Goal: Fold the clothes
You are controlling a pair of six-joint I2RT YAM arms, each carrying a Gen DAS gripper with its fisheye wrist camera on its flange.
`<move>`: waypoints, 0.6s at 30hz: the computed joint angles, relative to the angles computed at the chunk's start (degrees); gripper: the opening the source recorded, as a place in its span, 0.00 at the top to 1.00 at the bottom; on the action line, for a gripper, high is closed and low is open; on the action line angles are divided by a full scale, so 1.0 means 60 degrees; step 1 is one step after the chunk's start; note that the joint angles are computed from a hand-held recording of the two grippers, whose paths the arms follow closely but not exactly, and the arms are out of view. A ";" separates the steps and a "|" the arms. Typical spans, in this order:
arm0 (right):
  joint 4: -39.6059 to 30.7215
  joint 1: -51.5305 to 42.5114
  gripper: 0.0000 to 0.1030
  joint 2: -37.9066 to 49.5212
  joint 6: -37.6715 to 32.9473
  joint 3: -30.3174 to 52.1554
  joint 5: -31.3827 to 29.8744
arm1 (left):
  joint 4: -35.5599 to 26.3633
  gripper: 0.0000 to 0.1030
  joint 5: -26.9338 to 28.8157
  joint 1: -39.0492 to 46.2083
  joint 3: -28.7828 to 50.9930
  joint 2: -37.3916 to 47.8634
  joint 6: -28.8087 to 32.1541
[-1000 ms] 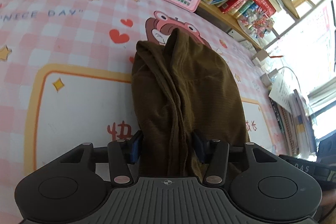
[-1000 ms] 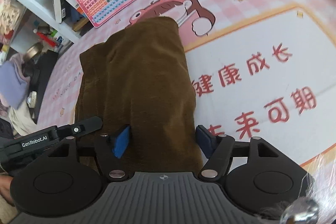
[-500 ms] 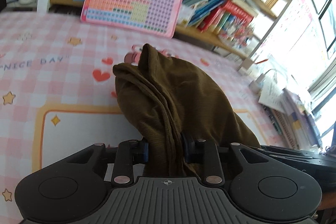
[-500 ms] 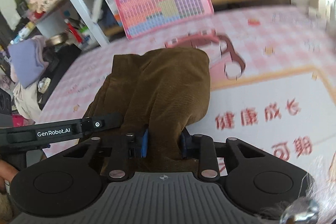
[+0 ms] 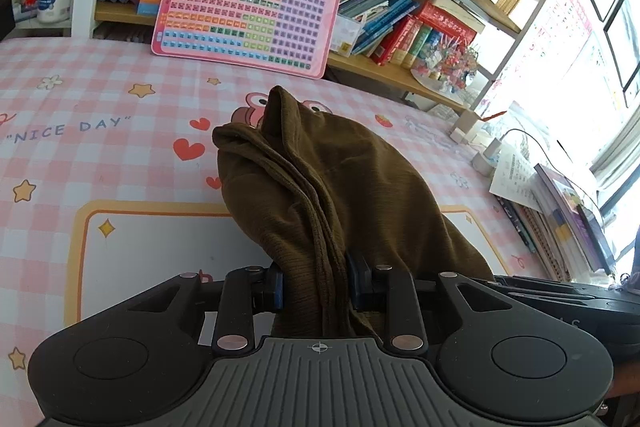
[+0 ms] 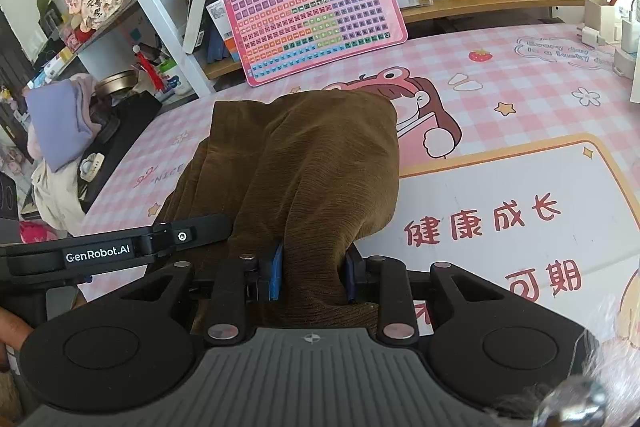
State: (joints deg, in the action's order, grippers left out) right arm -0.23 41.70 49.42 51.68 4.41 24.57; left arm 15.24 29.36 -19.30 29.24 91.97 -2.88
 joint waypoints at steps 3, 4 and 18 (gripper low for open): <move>-0.0052 -0.0308 0.74 -0.0294 -0.0461 -0.0075 -0.0308 | 0.0190 0.74 -0.0286 -0.0201 -0.0123 -0.0106 -0.0368; -0.0088 -0.0494 0.74 -0.0440 -0.0701 -0.0101 -0.0486 | 0.0252 0.74 -0.0403 -0.0291 -0.0150 -0.0137 -0.0505; -0.2263 -0.7269 0.74 -0.3630 -0.5566 -0.0515 -0.6460 | 0.0537 0.73 -0.2947 -0.2740 0.0284 0.0004 -0.2611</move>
State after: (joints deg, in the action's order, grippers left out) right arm -13.80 -1.91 27.64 18.29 1.32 -14.19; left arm 18.46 11.68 -35.74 30.94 91.99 -18.55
